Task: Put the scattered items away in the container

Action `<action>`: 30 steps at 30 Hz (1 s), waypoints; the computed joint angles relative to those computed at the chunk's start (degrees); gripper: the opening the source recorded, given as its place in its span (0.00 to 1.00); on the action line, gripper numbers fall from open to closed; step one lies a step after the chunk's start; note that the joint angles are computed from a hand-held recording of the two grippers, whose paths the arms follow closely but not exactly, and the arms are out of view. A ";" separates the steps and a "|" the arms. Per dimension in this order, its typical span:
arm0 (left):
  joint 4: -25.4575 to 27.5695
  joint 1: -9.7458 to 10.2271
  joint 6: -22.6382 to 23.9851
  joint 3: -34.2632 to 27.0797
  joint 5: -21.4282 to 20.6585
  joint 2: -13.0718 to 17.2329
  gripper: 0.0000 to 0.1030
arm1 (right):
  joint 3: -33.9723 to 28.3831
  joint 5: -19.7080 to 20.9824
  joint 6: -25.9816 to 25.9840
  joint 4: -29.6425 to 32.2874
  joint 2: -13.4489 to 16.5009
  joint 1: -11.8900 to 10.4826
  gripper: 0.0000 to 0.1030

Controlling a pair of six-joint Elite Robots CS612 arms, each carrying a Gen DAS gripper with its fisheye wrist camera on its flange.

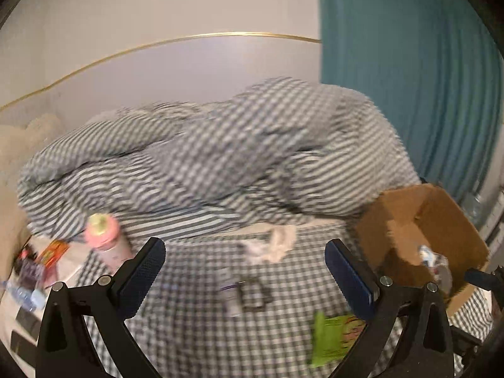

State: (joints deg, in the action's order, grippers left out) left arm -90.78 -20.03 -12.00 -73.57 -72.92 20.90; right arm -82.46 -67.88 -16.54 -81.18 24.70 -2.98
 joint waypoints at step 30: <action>8.84 4.13 -5.98 0.60 -2.66 4.46 1.00 | 14.04 -3.99 -22.02 13.84 -2.31 3.30 0.92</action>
State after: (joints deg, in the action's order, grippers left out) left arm -81.94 -15.90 -17.98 -72.97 -75.59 25.36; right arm -68.42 -71.87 -38.56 -67.34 22.39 0.32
